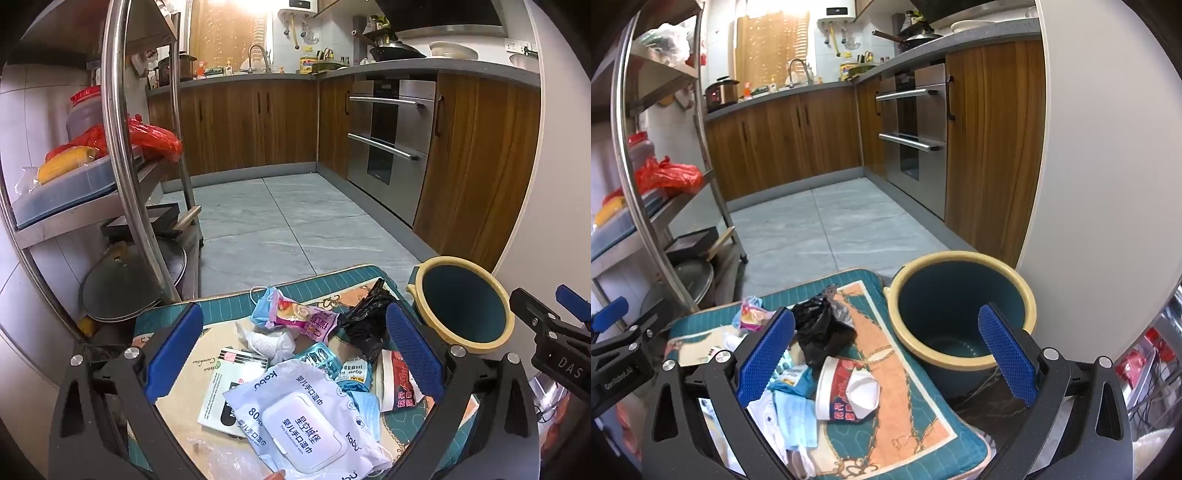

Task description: Collect trash

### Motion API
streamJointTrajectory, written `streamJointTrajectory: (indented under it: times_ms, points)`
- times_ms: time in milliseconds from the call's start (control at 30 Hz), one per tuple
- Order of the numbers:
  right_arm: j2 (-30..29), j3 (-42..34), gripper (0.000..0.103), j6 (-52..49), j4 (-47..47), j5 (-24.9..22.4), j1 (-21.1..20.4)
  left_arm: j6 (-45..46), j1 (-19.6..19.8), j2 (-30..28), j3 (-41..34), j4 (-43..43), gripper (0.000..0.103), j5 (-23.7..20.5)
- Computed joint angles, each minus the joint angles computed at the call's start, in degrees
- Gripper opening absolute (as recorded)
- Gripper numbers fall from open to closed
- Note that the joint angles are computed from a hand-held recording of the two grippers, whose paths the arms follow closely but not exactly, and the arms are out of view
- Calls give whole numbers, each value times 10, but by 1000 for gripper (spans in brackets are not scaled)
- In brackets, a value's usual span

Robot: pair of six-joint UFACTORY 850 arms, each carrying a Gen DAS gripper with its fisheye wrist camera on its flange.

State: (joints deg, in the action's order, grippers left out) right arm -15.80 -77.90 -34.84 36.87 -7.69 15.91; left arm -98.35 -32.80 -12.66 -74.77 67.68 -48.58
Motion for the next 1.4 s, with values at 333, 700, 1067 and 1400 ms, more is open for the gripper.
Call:
streamJointTrajectory:
  times_ms: [333, 700, 1067, 1400]
  points:
    - [0, 0, 99, 14, -11, 0, 0, 0, 0, -2, -1, -1, 98, -1]
    - [-1, -1, 99, 3, -2, 1, 0, 1, 0, -1, -1, -2, 98, 0]
    - [1, 1, 99, 0, -1, -1, -2, -3, 0, 2, 4, -1, 98, 1]
    - [-3, -4, 99, -3, 1, -6, -4, 1, 0, 3, 5, -3, 98, 0]
